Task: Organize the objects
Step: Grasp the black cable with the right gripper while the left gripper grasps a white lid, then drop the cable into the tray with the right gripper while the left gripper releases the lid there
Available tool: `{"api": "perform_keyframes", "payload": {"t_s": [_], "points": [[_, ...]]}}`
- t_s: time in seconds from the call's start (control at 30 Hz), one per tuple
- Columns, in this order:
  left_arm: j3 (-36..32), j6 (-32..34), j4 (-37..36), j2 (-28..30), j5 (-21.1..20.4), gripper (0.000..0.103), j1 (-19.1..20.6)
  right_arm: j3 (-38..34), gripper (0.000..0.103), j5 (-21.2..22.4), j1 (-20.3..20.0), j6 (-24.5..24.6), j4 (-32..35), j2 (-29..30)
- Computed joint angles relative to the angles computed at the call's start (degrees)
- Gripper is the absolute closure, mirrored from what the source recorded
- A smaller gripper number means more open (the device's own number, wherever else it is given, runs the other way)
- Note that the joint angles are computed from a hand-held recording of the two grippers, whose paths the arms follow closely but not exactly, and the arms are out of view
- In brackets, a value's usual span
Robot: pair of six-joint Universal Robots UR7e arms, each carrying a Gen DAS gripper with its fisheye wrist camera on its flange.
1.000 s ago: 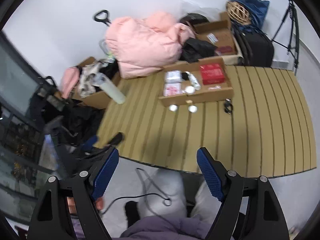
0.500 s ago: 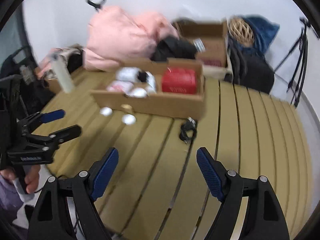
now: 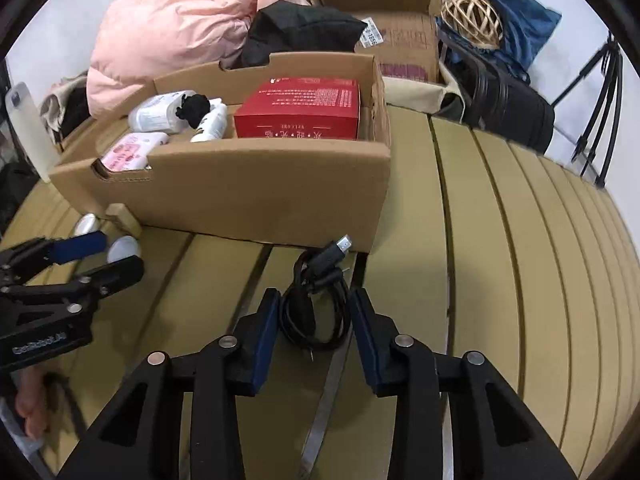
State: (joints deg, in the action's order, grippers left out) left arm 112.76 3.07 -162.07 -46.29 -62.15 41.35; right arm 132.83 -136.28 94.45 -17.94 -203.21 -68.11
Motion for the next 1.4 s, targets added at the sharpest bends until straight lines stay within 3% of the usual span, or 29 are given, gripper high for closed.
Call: {"api": "perform_keyframes", "payload": {"t_s": [0.07,0.1,0.3,0.43,0.53,0.7,0.8,0.9,1.0,1.13,1.27,1.4], "points": [[0.2,0.3,-0.7,-0.1,0.4,0.078,0.1,-0.3,0.07,-0.5,0.3,-1.0,-0.9,1.0],[0.5,0.0,-0.8,-0.5,0.0,0.078,0.2,-0.4,0.088,-0.8,0.4,-1.4,-1.7,1.4],[3.5,-3.5,0.0,-5.5,-2.5,0.078,0.9,3.1,0.089,5.2,-0.7,2.2,-1.6,-2.0],[6.0,-8.3,7.3,-12.8,-1.8,0.078,-0.1,7.9,0.089,7.7,1.3,7.1,-1.2,-6.2],[7.4,-12.5,14.1,-19.1,-1.3,0.078,-1.3,11.3,0.089,6.6,5.8,11.6,1.2,-10.7],[9.1,-13.2,19.1,-26.4,3.8,0.078,-4.2,12.3,0.089,-1.1,17.2,17.7,10.8,-15.1],[8.6,-14.9,22.0,-29.8,2.9,0.078,-4.6,11.6,0.089,-4.1,23.8,21.5,14.4,-15.9],[8.1,-14.2,21.5,-31.8,0.0,0.078,-5.1,10.5,0.089,-5.6,27.1,22.0,14.3,-15.8],[6.1,-12.7,20.7,-30.3,-3.1,0.078,-4.9,9.4,0.089,-5.9,27.1,20.8,14.1,-15.1],[-2.7,-9.5,21.2,-23.7,-11.3,0.078,-2.4,5.4,0.089,-0.8,23.9,18.3,17.4,-16.1],[-16.8,-9.6,26.7,-11.5,-12.4,0.078,0.9,-3.2,0.089,7.3,17.9,12.7,22.9,-15.1],[-27.7,-10.7,31.3,-0.3,-11.2,0.078,4.0,-12.0,0.089,12.3,10.4,14.4,31.5,-10.5]]}}
